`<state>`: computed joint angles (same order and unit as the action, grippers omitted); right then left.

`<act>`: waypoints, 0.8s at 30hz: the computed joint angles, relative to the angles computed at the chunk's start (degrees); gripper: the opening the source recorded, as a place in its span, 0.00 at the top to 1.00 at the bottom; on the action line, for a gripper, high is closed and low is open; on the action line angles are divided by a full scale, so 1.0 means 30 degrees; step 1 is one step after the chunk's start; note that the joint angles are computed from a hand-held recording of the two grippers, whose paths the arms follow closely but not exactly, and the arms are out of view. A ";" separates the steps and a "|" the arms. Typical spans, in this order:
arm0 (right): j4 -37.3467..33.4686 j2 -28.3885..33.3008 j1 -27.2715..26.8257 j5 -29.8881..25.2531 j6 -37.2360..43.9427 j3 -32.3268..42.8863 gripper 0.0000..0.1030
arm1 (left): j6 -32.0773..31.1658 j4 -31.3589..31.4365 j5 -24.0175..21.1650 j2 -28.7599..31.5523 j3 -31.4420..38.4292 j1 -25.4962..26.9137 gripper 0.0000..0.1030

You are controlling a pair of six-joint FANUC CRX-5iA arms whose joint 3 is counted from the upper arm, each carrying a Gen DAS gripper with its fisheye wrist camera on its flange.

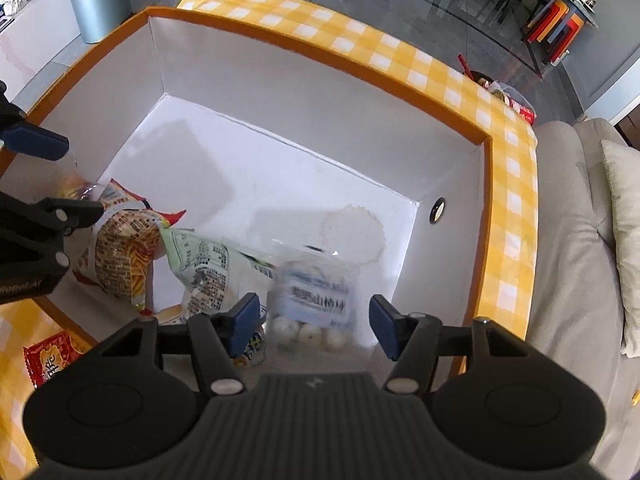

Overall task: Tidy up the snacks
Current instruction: 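Open both tools to release the packets into the box, then move both tools back toward the red chip bag and remaining snacks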

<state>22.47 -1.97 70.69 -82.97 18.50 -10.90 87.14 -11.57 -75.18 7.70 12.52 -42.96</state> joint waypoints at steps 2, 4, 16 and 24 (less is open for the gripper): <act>0.0016 -0.0003 0.0050 -0.0081 -0.0101 0.0081 0.40 | 0.0100 0.0003 0.0150 -0.0201 -0.0168 0.0014 0.28; 0.0136 -0.0095 0.0149 -0.0078 -0.0306 0.0076 0.38 | 0.0150 0.0040 0.0185 -0.0391 -0.0301 0.0029 0.28; 0.1688 -0.0716 0.1739 -0.1048 -0.2053 0.0277 0.34 | 0.0329 -0.0197 0.1389 -0.2711 -0.1608 -0.0344 0.27; 0.3097 -0.1275 0.3838 -0.2126 -0.4724 0.0329 0.32 | 0.0547 0.0286 0.2900 -0.5047 -0.2919 -0.0516 0.27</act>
<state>31.76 -5.79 82.21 -89.34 4.33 -9.91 88.78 -10.72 -66.48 -7.44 3.76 -44.51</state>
